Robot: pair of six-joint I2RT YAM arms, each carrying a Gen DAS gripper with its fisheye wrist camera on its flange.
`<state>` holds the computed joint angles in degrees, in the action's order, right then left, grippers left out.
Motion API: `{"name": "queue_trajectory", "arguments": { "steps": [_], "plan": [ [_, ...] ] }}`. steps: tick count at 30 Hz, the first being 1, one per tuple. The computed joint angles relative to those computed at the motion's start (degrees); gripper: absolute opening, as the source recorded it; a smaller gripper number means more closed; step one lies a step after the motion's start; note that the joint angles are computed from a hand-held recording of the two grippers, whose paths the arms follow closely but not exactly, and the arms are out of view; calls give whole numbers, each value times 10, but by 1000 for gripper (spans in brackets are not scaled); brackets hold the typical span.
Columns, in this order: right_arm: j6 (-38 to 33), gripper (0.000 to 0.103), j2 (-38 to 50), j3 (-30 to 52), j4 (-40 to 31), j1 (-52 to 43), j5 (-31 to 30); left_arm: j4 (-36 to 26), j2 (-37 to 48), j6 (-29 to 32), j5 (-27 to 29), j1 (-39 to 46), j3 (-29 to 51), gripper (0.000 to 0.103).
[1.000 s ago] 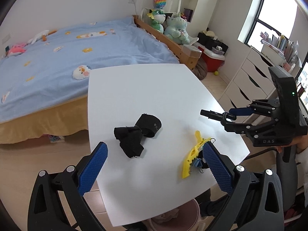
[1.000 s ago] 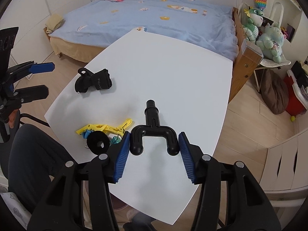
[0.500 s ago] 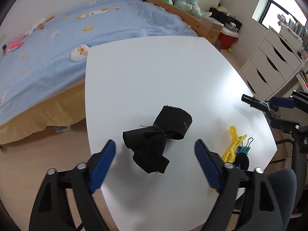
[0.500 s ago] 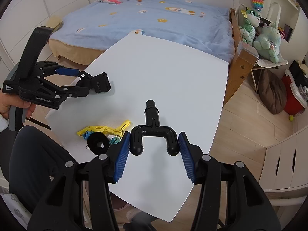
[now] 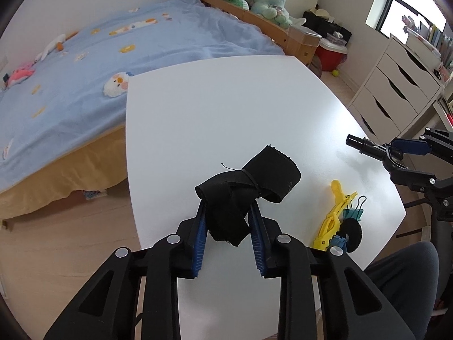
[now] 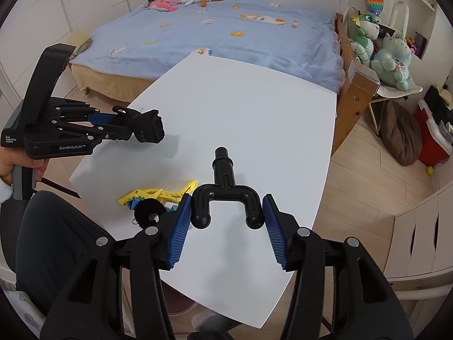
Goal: Collect trash
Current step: 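Grasp the black brace with the left gripper while the right lifts the U-shaped piece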
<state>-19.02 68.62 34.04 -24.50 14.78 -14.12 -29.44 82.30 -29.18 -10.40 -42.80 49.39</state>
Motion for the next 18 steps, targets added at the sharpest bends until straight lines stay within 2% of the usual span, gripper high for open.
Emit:
{"name": "queue_trajectory", "arguments": {
  "steps": [9, 18],
  "plan": [
    [21, 51, -72, -19, -26, 22, 1, -51, -67, -20, -42, -67, 3, 28],
    [46, 51, -204, -48, -98, 55, 11, -87, -128, -77, -97, -169, -6, 28]
  ]
}}
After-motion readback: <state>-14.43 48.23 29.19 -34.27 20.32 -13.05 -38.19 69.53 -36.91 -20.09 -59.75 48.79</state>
